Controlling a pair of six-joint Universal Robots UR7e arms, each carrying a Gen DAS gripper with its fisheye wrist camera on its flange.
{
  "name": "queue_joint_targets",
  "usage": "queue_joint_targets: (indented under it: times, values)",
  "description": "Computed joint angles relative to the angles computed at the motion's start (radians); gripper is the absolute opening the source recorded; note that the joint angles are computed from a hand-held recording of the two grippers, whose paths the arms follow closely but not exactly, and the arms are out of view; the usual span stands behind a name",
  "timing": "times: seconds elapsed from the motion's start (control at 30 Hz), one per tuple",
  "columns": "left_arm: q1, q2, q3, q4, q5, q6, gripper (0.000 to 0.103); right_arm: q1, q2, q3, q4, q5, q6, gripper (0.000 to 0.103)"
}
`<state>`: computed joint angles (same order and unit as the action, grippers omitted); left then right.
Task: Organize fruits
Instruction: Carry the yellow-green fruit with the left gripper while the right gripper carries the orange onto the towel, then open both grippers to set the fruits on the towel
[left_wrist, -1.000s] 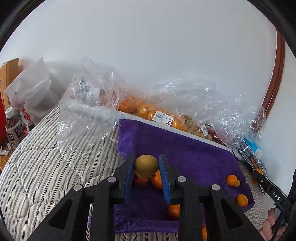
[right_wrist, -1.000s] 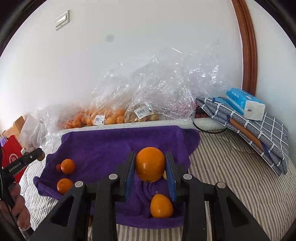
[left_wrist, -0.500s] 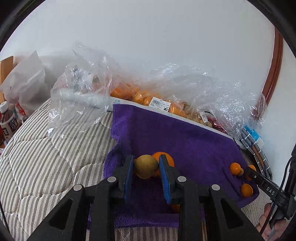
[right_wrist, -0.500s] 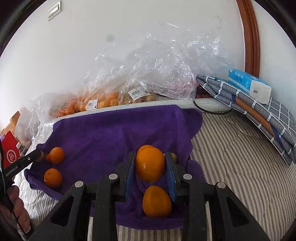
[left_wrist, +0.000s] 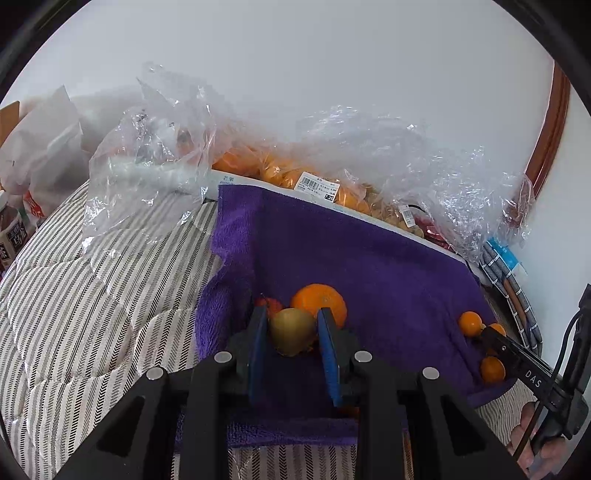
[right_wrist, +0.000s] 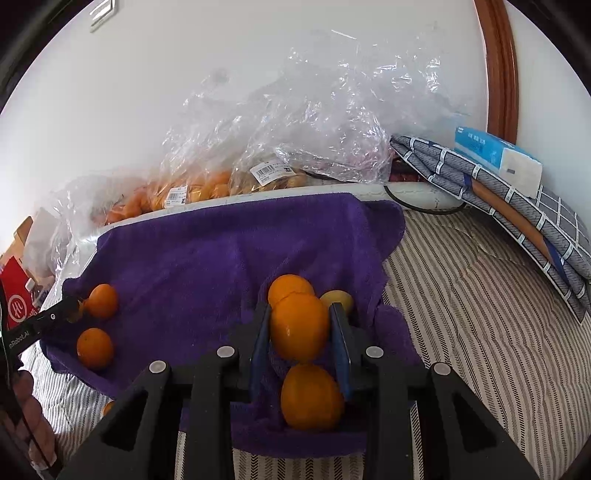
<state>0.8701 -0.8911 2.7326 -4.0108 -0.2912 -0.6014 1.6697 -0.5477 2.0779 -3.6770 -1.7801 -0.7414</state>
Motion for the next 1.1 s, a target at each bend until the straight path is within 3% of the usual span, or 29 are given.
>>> queue_joint_targets:
  times: [0.27, 0.33, 0.5, 0.73, 0.9, 1.1]
  values:
    - [0.000, -0.003, -0.002, 0.022, 0.003, -0.009, 0.026, 0.001, 0.001, 0.008, -0.026, 0.005, -0.011, 0.033]
    - [-0.001, -0.007, -0.001, 0.033, 0.003, -0.014, 0.026, -0.002, -0.004, 0.014, -0.037, 0.017, -0.011, 0.042]
    - [0.002, -0.009, -0.002, 0.030, -0.002, -0.002, 0.027, -0.007, -0.007, 0.038, -0.099, 0.051, -0.026, 0.052]
    - [-0.019, 0.017, 0.000, -0.017, 0.025, 0.025, 0.048, 0.012, -0.005, 0.078, -0.192, 0.035, -0.067, 0.054]
    - [-0.032, 0.010, 0.017, -0.018, 0.030, 0.000, 0.050, 0.041, -0.039, 0.140, -0.172, -0.034, -0.045, 0.054]
    - [-0.077, 0.025, 0.062, 0.014, 0.061, -0.101, 0.052, 0.048, -0.093, 0.243, -0.134, -0.022, 0.012, 0.054]
